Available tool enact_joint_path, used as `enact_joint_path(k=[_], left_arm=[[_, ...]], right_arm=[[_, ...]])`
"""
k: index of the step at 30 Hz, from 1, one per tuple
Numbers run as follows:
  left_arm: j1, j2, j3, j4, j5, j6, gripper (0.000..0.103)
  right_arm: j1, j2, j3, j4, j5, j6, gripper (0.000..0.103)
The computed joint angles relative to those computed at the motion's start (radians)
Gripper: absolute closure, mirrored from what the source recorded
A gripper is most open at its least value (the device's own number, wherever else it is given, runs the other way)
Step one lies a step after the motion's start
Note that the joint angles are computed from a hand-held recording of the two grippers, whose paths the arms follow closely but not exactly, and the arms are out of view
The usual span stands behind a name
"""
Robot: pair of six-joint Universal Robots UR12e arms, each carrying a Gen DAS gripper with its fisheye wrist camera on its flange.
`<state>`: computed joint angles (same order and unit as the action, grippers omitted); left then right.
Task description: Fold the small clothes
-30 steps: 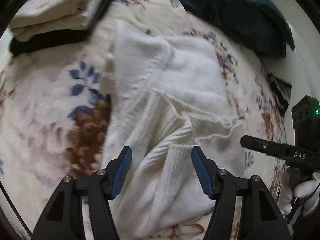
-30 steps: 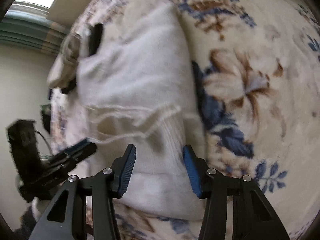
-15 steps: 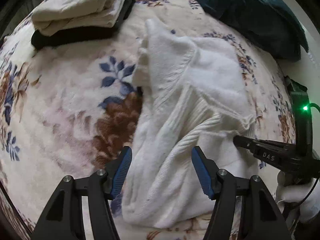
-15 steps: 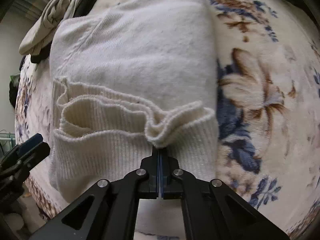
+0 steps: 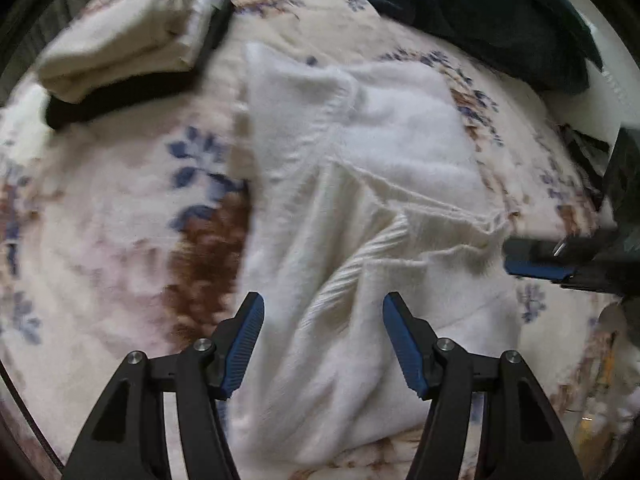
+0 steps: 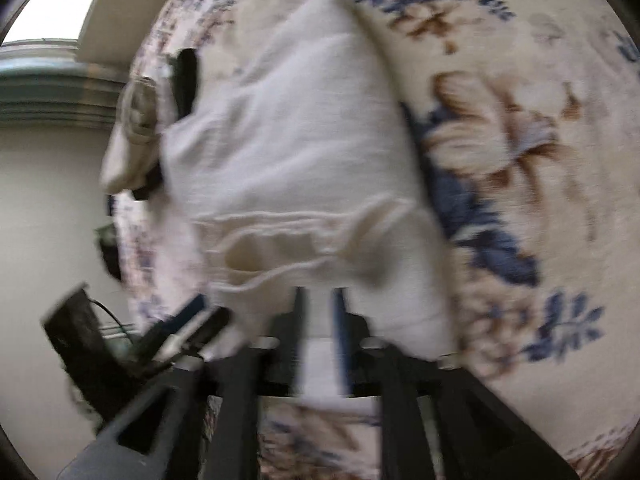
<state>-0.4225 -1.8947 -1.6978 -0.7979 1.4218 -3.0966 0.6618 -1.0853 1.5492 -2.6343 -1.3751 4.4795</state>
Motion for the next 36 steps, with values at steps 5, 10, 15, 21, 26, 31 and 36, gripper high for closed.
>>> enact_joint_path(k=[5,10,15,21,26,31,36], left_arm=[[-0.009,0.02,-0.028,0.028,0.13,0.005,0.044],[0.009,0.026,-0.032,0.015,0.129,-0.029,0.044],[0.028,0.028,-0.029,0.032,-0.008,-0.004,0.044],[0.008,-0.02,0.022,-0.039,-0.099,0.116,0.044],[-0.022,-0.057,0.056,-0.092,-0.077,0.222,0.046],[-0.042,-0.061,0.04,-0.039,-0.017,0.308,0.095],[0.007,-0.024,-0.011,0.078,-0.046,0.171,0.097]], right_arm=[[-0.006,0.09,-0.097,-0.038,0.082,0.138,0.03],[-0.006,0.14,-0.084,-0.16,0.115,0.42,0.1],[0.016,0.095,-0.067,-0.084,-0.007,0.395,0.1],[0.016,0.049,-0.035,-0.034,-0.035,0.323,0.1],[0.011,0.04,-0.014,-0.031,-0.027,0.325,0.1],[0.012,0.039,-0.004,-0.067,-0.017,0.318,0.1],[0.0,0.035,0.005,-0.113,0.039,0.251,0.098]])
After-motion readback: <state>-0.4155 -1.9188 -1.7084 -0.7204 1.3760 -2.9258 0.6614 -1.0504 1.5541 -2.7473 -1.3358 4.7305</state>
